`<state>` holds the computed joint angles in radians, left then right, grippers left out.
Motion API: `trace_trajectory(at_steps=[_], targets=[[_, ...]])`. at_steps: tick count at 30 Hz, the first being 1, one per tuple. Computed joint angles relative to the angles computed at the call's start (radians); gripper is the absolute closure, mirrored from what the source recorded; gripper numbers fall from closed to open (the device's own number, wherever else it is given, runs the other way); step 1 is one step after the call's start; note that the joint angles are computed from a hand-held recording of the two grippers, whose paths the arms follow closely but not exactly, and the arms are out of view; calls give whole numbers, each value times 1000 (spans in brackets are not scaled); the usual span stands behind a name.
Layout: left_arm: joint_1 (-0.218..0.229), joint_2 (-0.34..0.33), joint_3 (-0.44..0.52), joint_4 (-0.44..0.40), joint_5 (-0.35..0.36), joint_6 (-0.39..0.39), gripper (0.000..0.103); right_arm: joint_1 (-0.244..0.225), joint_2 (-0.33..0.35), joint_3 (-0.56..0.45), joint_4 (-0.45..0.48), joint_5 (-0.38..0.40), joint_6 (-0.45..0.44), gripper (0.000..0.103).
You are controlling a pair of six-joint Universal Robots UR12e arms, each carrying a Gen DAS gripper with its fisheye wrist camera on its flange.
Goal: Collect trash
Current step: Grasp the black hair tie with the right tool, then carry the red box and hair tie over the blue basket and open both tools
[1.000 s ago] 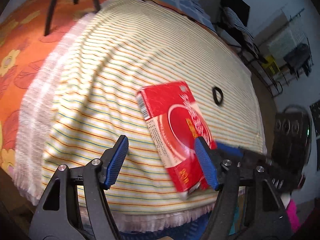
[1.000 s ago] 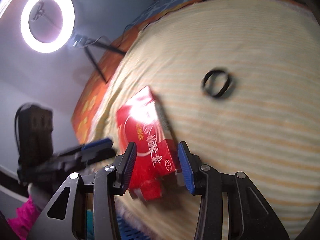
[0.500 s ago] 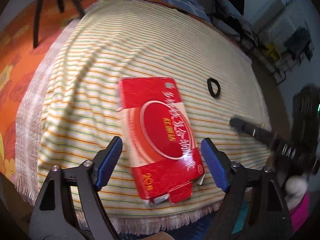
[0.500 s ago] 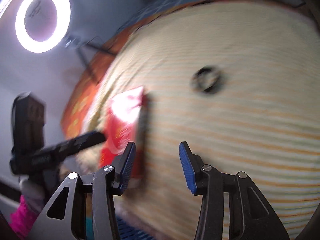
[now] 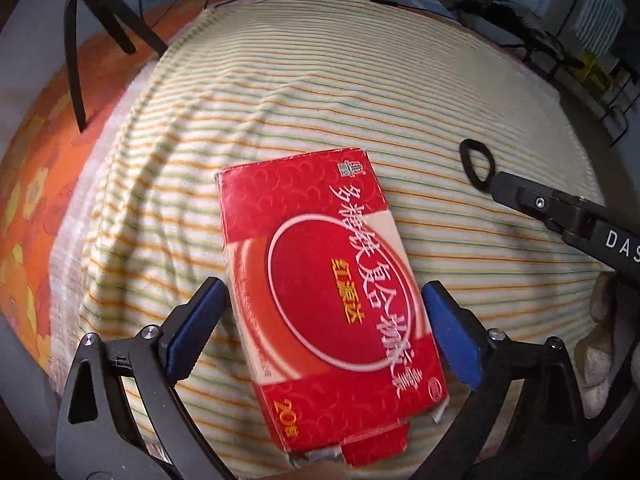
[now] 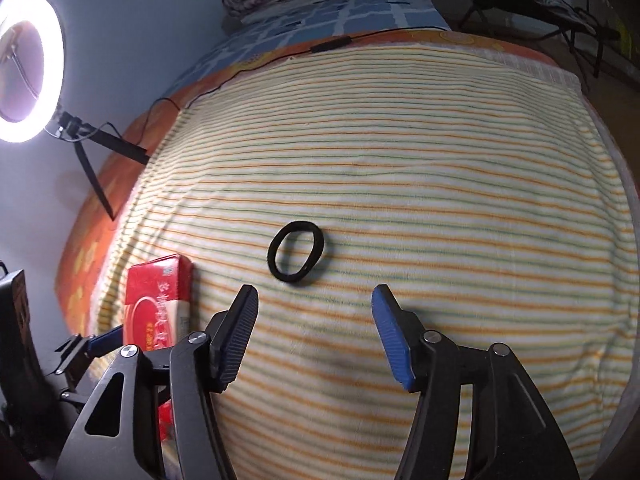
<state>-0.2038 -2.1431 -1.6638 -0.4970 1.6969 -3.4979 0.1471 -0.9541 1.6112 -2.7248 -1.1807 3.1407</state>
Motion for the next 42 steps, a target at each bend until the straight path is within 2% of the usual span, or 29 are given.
trace_trajectory(at_steps=[3,6,8,17,18,20,22,24,42], targets=[[-10,-24,27,-2,34,23,2,11,12,-16,10,-22,-11,45],[-2,-26,20,34,10,8,2,27,26,-37,14,-65,-34,45],[13,-14,4,50,-4,16,6,35,31,-47,9,-93,-49,45],[42,31,-61,100,-67,28,8,71,54,-74,-12,-203,-156,45],[46,36,-67,108,-77,26,8,74,54,-73,-19,-215,-167,48],[50,44,-77,118,-90,23,8,77,53,-68,-32,-229,-186,61],[53,49,-82,124,-96,24,8,74,48,-64,-29,-214,-194,85],[54,57,-90,133,-101,26,8,73,44,-63,-19,-206,-194,92],[66,133,-169,229,-122,29,10,35,-49,64,-131,-49,-134,95]])
